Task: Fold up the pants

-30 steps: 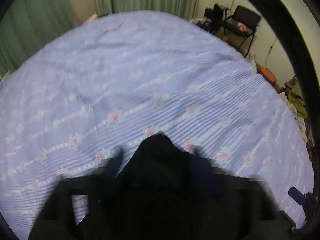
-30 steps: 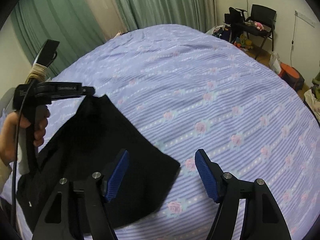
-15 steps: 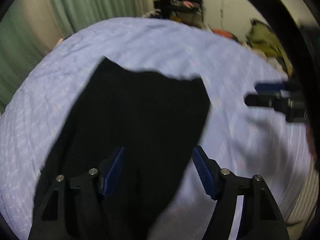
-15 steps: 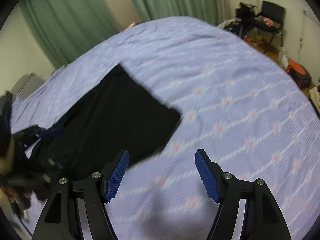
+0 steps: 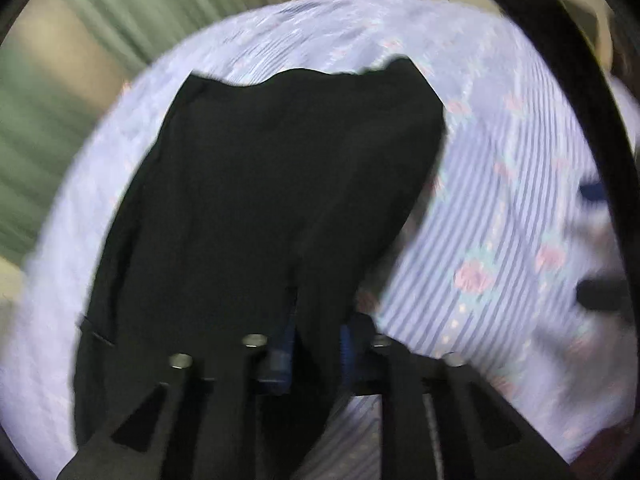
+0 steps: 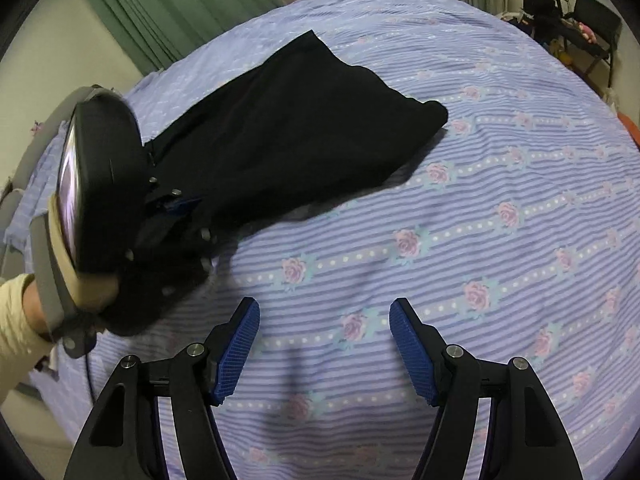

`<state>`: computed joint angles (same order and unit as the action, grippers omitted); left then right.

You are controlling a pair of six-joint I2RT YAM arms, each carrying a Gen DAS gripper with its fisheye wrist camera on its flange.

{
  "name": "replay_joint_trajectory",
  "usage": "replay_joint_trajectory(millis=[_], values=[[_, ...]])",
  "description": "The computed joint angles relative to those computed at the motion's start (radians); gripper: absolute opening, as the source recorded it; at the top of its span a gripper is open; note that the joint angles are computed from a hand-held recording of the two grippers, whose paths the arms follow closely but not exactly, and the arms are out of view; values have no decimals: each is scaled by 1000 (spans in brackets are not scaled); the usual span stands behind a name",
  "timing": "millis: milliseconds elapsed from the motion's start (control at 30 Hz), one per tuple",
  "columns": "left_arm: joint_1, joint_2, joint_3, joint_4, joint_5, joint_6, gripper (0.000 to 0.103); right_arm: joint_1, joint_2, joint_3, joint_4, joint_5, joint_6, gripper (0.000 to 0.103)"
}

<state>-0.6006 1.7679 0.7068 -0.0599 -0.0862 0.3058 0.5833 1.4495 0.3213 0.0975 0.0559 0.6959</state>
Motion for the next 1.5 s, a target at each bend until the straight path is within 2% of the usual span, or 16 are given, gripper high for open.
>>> replay_joint_trajectory(millis=[67,133,233,333,500,633,700,733,833,933,1067,1167,1233,1367,1467,1500], values=[[111,-5,99,-143,173,-47,12,-19,-7,3,17,-22,-17,66],[254,58,253,-318,386,-92,12,-25,7,16,44,-33,-24,65],[415,214,470,-486,585,-120,12,-60,53,54,109,-67,-59,65],[496,345,619,-552,620,-125,13,-82,152,144,162,-88,-88,63],[541,503,793,-645,657,-136,17,-98,343,322,234,-139,-176,59],[583,513,767,-592,667,-166,28,-110,432,417,235,-208,-211,55],[584,458,710,-521,599,-175,40,-115,475,450,237,-230,-215,54],[585,408,658,-475,559,-170,42,-116,491,462,230,-231,-220,53],[572,245,485,-345,417,-141,42,-127,552,510,211,-234,-234,50],[547,73,308,-295,425,-57,42,-144,562,511,222,-251,-239,49],[415,-97,101,-202,388,14,42,-151,533,492,233,-266,-291,47],[310,-81,47,-71,293,11,42,-167,509,497,193,-264,-353,46],[287,-26,62,-7,282,-25,42,-176,461,465,172,-250,-391,46],[262,79,122,90,160,-72,41,-212,394,414,142,-253,-418,46],[310,122,176,65,228,-84,41,-229,386,406,146,-267,-417,47],[316,145,201,37,227,-69,37,-232,381,399,153,-275,-414,47]])
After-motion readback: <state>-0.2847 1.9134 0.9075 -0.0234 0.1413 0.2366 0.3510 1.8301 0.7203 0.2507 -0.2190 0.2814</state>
